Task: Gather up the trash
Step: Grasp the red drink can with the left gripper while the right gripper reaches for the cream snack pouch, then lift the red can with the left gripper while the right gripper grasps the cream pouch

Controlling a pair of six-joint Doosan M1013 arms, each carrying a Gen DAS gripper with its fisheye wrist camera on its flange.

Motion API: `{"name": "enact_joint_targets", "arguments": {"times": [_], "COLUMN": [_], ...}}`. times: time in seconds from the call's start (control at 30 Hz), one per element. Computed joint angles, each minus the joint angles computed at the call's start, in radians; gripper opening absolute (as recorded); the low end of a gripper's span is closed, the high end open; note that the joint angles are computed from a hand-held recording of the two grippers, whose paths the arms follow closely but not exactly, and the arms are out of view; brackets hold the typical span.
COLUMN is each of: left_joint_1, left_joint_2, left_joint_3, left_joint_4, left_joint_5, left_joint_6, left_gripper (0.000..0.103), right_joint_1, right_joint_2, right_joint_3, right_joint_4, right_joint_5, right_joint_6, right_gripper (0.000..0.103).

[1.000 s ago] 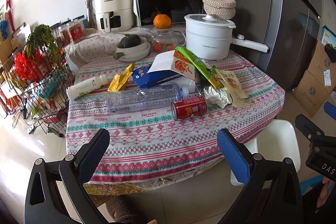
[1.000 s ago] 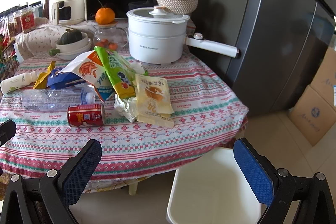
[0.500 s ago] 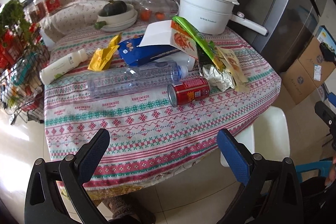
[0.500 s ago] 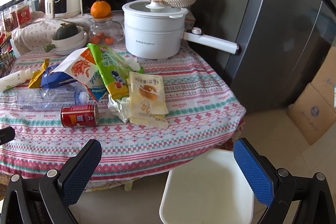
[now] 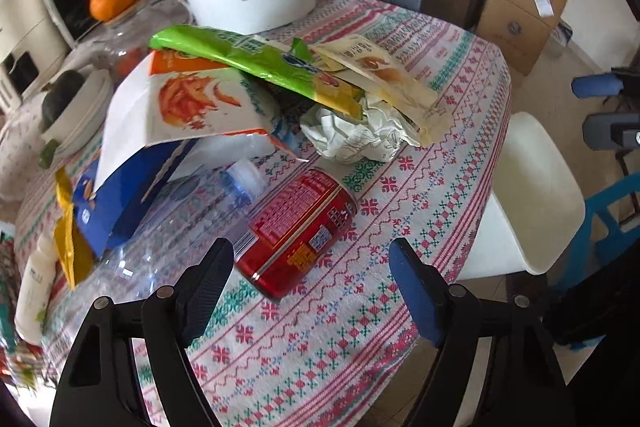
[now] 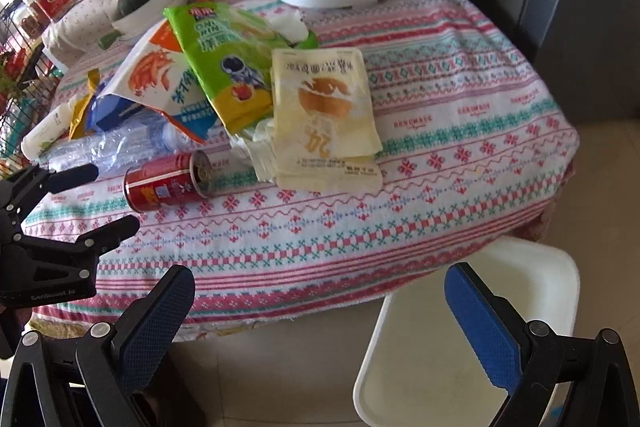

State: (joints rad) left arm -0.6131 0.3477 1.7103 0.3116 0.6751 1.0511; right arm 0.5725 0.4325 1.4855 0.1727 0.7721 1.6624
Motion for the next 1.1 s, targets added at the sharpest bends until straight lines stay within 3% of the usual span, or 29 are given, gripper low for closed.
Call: {"name": "enact_joint_targets", "arguments": {"times": [0.1, 0.27, 0.5, 0.6, 0.87, 1.1], "left_joint_1": [0.010, 0.001, -0.019, -0.012, -0.007, -0.003], "left_joint_2": [0.047, 0.115, 0.147, 0.136, 0.061, -0.016], "left_joint_3": [-0.055, -0.135, -0.168, -0.159, -0.070, 0.003], "left_joint_4": [-0.059, -0.038, 0.019, -0.018, -0.061, -0.036], "left_joint_5": [0.050, 0.183, 0.283, 0.290, 0.225, 0.149], "left_joint_6": [0.137, 0.216, 0.124, 0.047, -0.141, -0.310], "left_gripper": [0.081, 0.072, 0.061, 0.061, 0.059, 0.057], "right_joint_1": [-0.003, -0.015, -0.013, -0.022, -0.048, -0.074], "right_joint_2": [0.014, 0.033, 0.053, 0.066, 0.103, 0.148], "right_joint_3": [-0.017, -0.031, -0.052, -0.066, -0.104, -0.142], "right_joint_4": [-0.087, -0.109, -0.171, -0.131, 0.021, 0.255], "right_joint_5": [0.006, 0.031, 0.056, 0.076, 0.109, 0.063], "right_joint_6": [0.069, 0.073, 0.076, 0.061, 0.037, -0.034], "right_gripper": [0.103, 0.103, 0.103, 0.103, 0.102, 0.099]}}
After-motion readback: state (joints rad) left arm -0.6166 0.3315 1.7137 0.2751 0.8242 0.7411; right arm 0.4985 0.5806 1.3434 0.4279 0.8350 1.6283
